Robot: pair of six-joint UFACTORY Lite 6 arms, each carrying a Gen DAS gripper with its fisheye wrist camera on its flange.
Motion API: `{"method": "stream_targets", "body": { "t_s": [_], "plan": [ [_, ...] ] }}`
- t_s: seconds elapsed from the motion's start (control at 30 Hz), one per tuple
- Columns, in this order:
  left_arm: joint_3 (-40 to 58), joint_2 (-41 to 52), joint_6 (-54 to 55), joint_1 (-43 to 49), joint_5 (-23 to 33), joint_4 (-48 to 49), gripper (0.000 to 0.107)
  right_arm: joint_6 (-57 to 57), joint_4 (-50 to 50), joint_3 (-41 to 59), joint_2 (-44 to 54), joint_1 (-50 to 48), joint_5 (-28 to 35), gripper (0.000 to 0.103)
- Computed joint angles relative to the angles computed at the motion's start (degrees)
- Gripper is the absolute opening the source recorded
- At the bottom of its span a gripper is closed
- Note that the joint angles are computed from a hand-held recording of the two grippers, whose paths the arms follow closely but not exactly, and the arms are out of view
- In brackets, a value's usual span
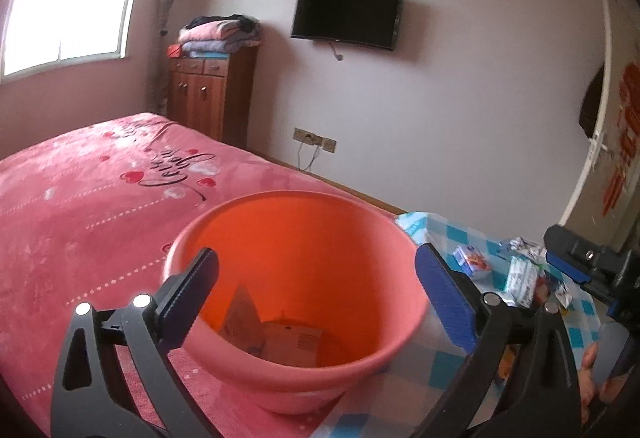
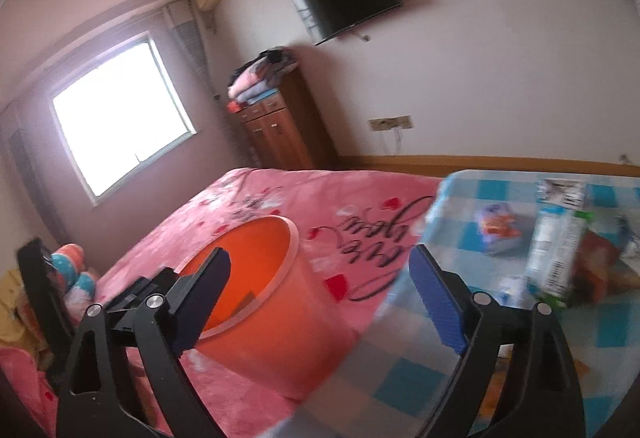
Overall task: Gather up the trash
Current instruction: 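Open both grippers to drop the wipes pack and foil bag into the bucket, then reach the left gripper to the white milk carton and grasp it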
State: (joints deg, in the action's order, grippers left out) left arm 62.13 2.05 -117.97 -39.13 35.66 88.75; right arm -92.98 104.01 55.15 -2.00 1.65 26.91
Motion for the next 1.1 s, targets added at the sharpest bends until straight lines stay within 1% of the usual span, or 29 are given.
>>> {"method": "stream_targets", "body": {
  "t_s": [0.2,0.4,0.6,0.77,1.0,1.1],
  "plan": [
    [2.57,3.17,-1.81,-5.82,2.2,2.12,0.099,-10.02,6.57,-9.93,-5.65,-6.29,1.34,0.09],
    [8.72,9.44,1.22,-11.09,4.7,0.36,0.099,-15.92,8.55,-16.04,-7.73,-15.31,5.78,0.09],
    [14.03,14.63,3.82,-13.91,4.36,-1.54,0.099,-14.82,5.1,-17.78,-5.45,-25.49,11.93,0.091],
    [20.38,19.99,7.42,-15.59,3.92,-4.65,0.099,-15.32,3.86,-17.2,-2.2,-31.91,15.48,0.093],
    [32.08,28.97,15.6,-16.73,2.61,-11.39,0.099,-16.72,2.77,-15.56,1.8,-37.62,17.74,0.094],
    [39.99,34.06,22.81,-16.7,1.14,-17.13,0.099,-17.57,2.44,-13.72,5.19,-39.71,18.09,0.095]
  ]
}}
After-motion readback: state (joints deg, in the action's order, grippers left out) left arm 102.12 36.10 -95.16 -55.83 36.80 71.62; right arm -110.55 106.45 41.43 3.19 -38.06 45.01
